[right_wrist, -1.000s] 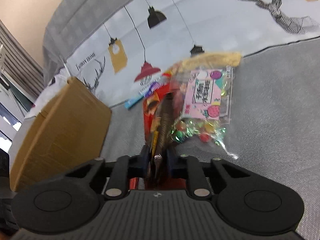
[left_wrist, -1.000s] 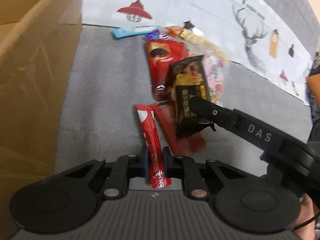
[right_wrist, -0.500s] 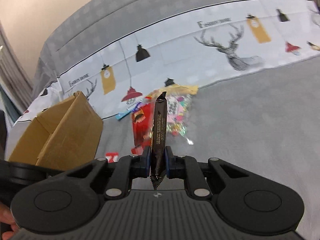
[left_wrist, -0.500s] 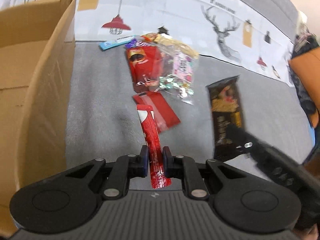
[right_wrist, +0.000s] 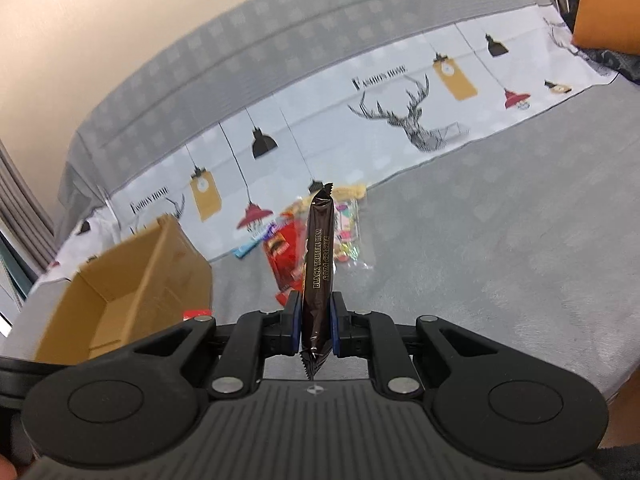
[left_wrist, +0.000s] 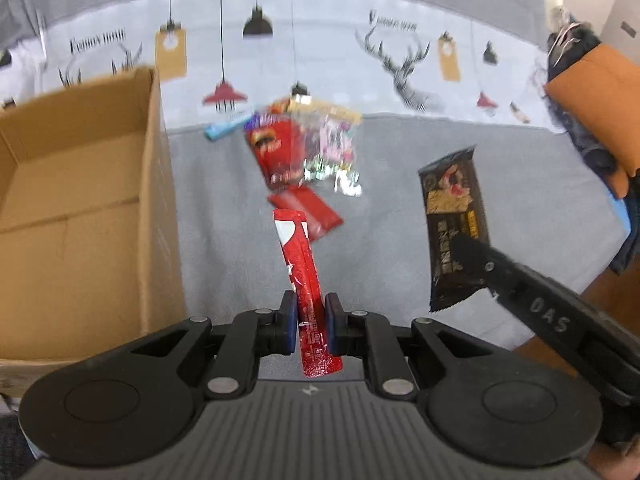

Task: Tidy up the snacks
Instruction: 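Lift the red stick and chocolate bar with both grippers over the cardboard box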

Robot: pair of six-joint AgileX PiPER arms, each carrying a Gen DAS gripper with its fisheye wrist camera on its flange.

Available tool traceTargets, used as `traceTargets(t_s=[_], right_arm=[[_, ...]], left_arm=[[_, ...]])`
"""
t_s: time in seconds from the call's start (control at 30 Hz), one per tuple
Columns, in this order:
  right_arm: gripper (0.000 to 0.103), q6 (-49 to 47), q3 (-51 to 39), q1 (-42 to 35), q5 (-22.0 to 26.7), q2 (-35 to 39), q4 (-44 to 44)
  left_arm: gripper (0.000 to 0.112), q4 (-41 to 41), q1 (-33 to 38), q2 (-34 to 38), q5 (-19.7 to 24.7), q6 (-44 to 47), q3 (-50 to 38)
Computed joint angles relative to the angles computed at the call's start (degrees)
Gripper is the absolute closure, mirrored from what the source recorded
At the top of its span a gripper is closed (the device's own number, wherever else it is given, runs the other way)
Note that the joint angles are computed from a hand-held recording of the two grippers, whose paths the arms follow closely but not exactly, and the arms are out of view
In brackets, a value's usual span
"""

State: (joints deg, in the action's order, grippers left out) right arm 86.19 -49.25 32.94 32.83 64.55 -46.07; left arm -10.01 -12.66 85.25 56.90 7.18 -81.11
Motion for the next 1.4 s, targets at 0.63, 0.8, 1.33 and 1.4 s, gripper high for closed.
traceTargets(t_s=[0.63, 0.8, 1.33, 1.4], right_arm=[[0.088, -2.5, -28.1, 19.1, 15.3, 13.4, -6.5], [0.088, -6.6, -38.5, 22.9, 15.8, 21.4, -6.3], [0.088, -37.5, -86.4, 26.0, 23.7, 51.1, 8.0], [0.088, -39.9, -90.9, 25.4, 26.1, 54.3, 9.6]], left_arm=[[0.097, -15.3, 24.4, -7.6, 6.0, 17.4, -6.8], [0.097, -22.5, 36.7, -5.2, 8.6, 23.7, -8.8], [0.097, -34.5, 52.0, 3.3, 5.5, 35.6, -16.6], [0.097, -34.3, 51.1, 4.9, 4.2, 35.6, -16.2]])
